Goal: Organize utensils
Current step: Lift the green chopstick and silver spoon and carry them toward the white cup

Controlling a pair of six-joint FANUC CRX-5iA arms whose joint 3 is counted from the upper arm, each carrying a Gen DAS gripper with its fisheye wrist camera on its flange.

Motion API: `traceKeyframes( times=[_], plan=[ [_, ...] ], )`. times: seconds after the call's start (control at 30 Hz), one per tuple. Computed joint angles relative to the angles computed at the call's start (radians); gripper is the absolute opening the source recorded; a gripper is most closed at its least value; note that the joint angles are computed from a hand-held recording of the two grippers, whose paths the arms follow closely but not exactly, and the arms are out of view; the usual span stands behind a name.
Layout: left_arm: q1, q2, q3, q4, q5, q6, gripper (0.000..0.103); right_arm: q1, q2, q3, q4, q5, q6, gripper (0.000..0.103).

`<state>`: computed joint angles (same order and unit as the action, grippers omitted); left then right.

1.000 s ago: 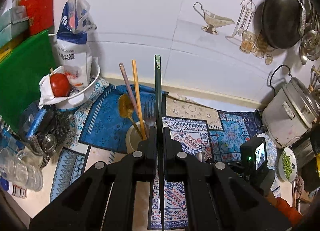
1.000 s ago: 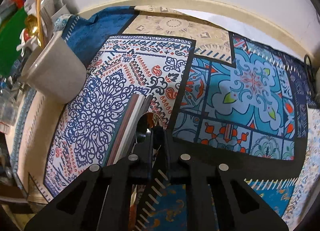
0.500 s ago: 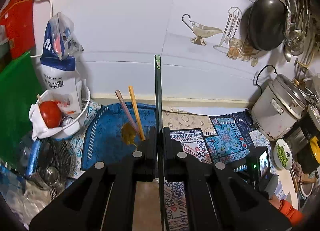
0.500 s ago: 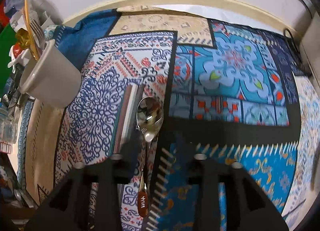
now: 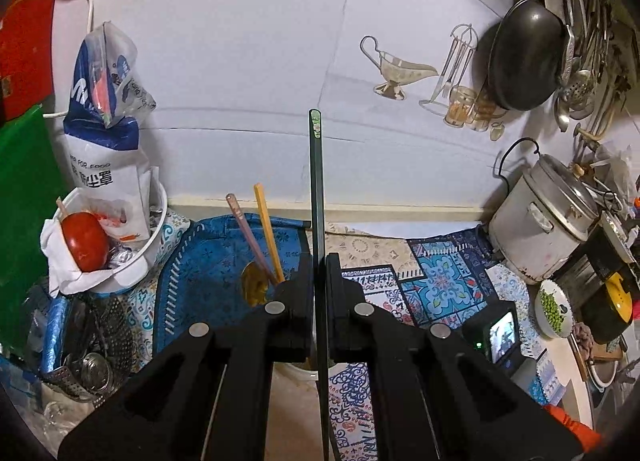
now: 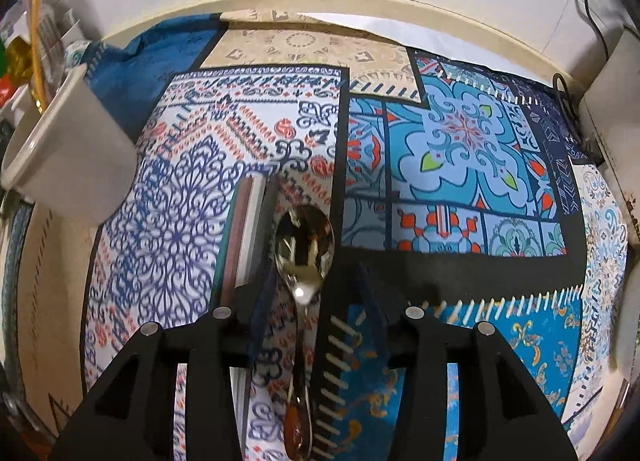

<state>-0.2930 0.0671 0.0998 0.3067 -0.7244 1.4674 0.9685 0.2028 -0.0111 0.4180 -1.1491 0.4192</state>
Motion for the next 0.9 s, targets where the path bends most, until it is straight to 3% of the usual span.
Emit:
traceKeyframes(
  times=[0.1, 0.4, 0.9],
  plan=[
    [0.001, 0.003, -0.003, 0.021, 0.007, -0.021, 0.004, -0.004, 0.015, 0.006, 0.021, 0.015, -0.012, 0.028],
    [-0.003, 0.01, 0.004, 0.033, 0.024, -0.044, 0.004, 0.003, -0.009, -0.025, 0.052, 0.041, -0.087, 0.028],
    [-0.013, 0.039, 0.06, -0.046, 0.026, 0.024, 0.004, 0.064, -0.151, -0.16, 0.288, 0.086, -0.331, 0.028]
  ],
)
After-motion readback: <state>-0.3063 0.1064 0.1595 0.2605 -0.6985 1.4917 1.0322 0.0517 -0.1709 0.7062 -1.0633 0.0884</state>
